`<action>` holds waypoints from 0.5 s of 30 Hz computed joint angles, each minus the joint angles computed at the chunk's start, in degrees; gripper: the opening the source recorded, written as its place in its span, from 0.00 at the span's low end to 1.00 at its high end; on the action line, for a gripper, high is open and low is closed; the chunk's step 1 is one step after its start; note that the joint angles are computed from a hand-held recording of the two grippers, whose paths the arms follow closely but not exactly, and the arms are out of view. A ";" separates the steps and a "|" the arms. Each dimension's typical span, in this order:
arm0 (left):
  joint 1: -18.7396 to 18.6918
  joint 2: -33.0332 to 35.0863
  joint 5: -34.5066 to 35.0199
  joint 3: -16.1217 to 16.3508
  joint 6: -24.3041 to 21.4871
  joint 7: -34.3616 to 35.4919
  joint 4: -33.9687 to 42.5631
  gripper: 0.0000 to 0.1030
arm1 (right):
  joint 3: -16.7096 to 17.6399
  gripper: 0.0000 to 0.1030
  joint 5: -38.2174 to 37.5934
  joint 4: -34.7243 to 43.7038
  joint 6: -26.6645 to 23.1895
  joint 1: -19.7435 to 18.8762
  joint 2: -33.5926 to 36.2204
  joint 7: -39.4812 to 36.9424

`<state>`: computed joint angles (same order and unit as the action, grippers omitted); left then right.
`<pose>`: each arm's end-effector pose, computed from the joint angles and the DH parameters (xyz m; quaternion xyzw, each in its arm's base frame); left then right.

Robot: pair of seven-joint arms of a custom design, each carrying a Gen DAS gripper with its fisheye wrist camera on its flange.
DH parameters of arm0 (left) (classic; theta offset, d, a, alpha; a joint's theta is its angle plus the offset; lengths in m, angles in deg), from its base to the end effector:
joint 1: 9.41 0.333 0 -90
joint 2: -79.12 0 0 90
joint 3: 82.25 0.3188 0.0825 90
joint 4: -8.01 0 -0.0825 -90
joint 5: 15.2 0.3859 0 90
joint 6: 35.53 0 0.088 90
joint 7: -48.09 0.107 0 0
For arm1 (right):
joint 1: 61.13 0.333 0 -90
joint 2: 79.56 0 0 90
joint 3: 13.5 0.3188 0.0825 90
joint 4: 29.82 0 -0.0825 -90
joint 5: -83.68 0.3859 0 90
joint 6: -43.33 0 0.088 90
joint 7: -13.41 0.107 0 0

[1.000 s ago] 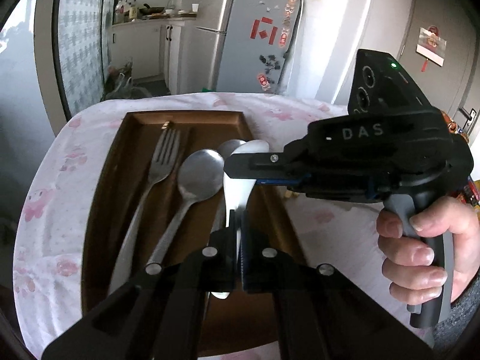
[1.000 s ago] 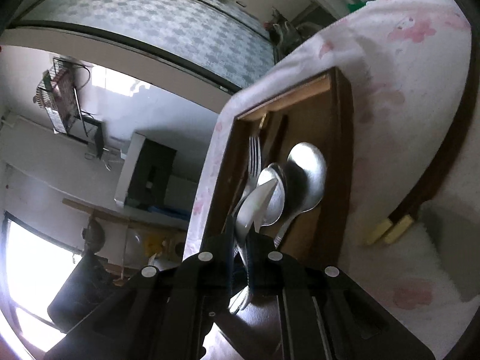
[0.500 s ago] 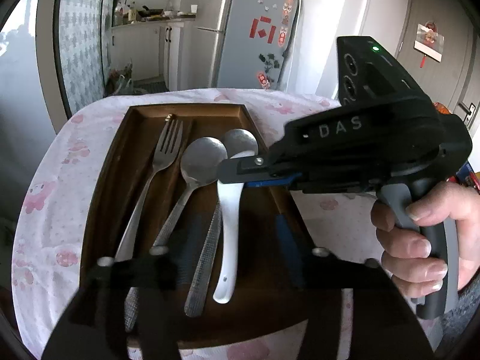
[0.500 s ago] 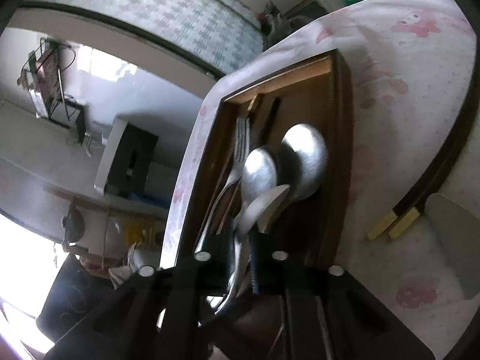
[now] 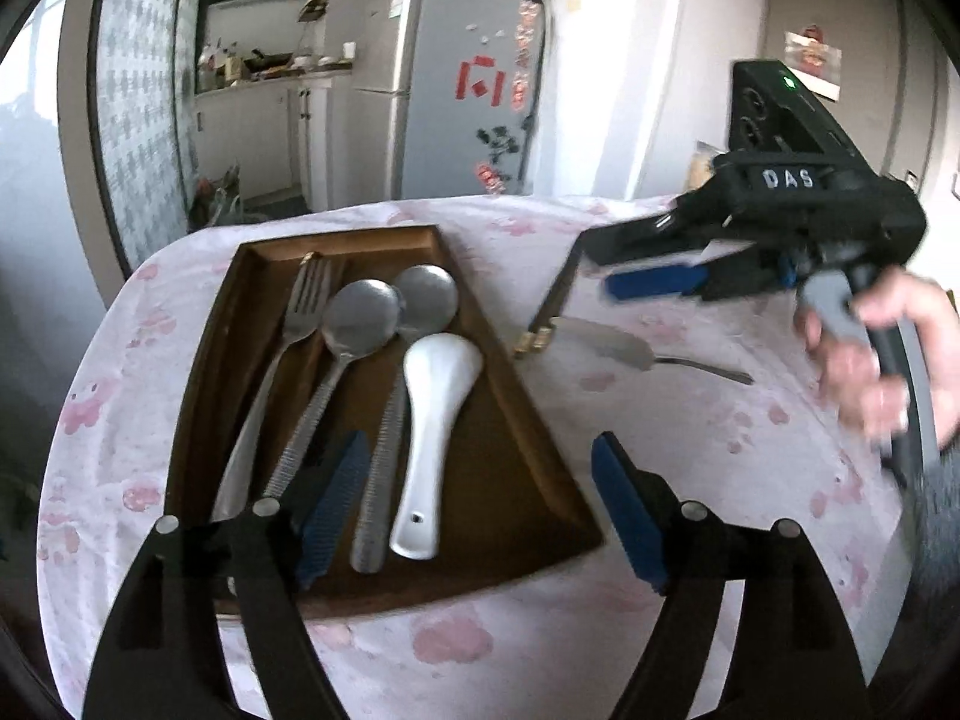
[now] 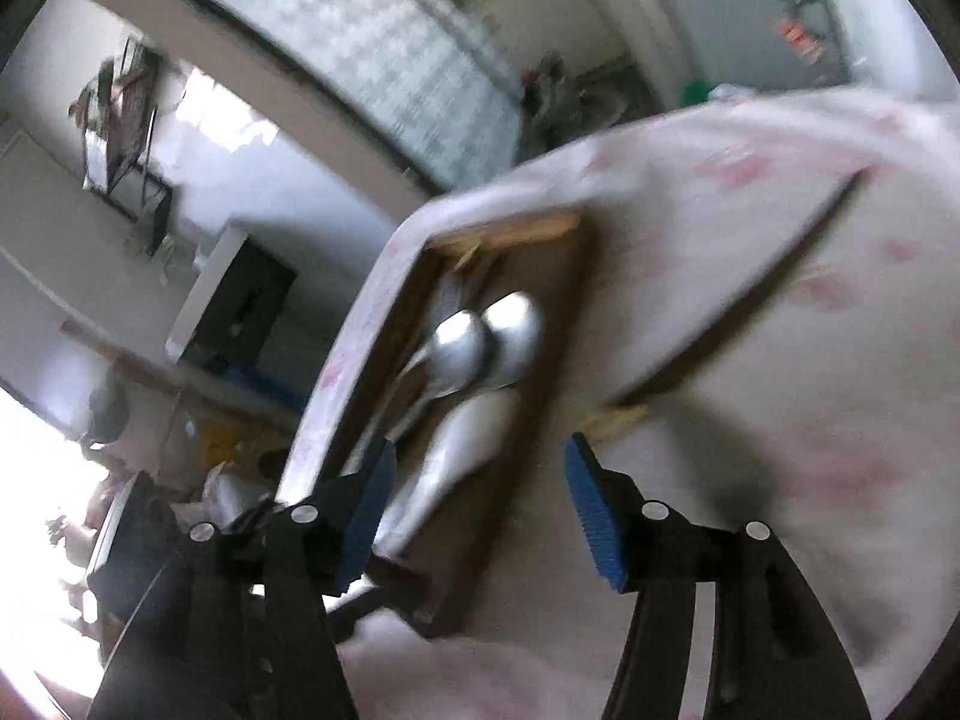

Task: Organize utensils
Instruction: 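Withdraw the left gripper from the tray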

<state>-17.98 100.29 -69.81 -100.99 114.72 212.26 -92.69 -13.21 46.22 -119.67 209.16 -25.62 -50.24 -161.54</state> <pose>0.6277 -0.2758 0.4157 -0.2633 0.8665 -0.4199 0.0598 0.5776 0.4600 0.4345 -0.4756 0.7715 -0.0513 0.4196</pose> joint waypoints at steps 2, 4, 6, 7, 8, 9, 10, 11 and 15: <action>0.30 -0.79 -1.15 -0.54 -0.71 1.31 -0.92 0.79 | -5.79 0.60 -6.93 -9.34 0.42 3.79 -7.47 9.40; -0.13 -1.12 -0.32 -0.29 -2.79 0.56 -1.36 0.79 | -8.23 0.60 -13.57 -15.84 0.02 5.39 -12.67 17.45; -0.70 -1.68 -0.21 -0.58 -3.26 2.21 -2.57 0.79 | -9.31 0.60 -19.84 -21.30 -0.96 6.29 -16.87 25.16; -1.25 -1.97 -0.11 -0.76 -2.55 3.50 -3.27 0.79 | -9.33 0.60 -22.30 -23.30 -1.12 6.29 -18.31 28.39; -1.94 -2.04 0.13 -0.89 -1.61 4.46 -3.62 0.79 | -9.27 0.60 -24.90 -25.76 -1.45 6.27 -19.97 32.04; -2.77 -1.78 0.83 -0.88 -0.98 4.50 -3.45 0.79 | -8.72 0.60 -25.90 -26.64 -1.81 5.87 -20.54 33.45; -3.42 -1.46 1.55 -0.79 -0.80 3.91 -3.09 0.79 | -8.37 0.60 -28.16 -28.42 -2.24 5.69 -21.66 36.41; -4.16 -0.91 2.55 -0.70 -0.81 2.85 -2.32 0.79 | -7.90 0.60 -29.98 -29.28 -2.27 5.32 -22.16 38.85; -6.39 1.11 6.75 -0.53 -1.33 -1.22 0.76 0.79 | -5.16 0.60 -32.79 -30.79 -2.51 3.28 -22.68 42.24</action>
<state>-24.37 101.40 -63.06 -101.51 113.39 211.04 -91.93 -18.37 13.43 -150.46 206.65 -22.34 -72.92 -119.30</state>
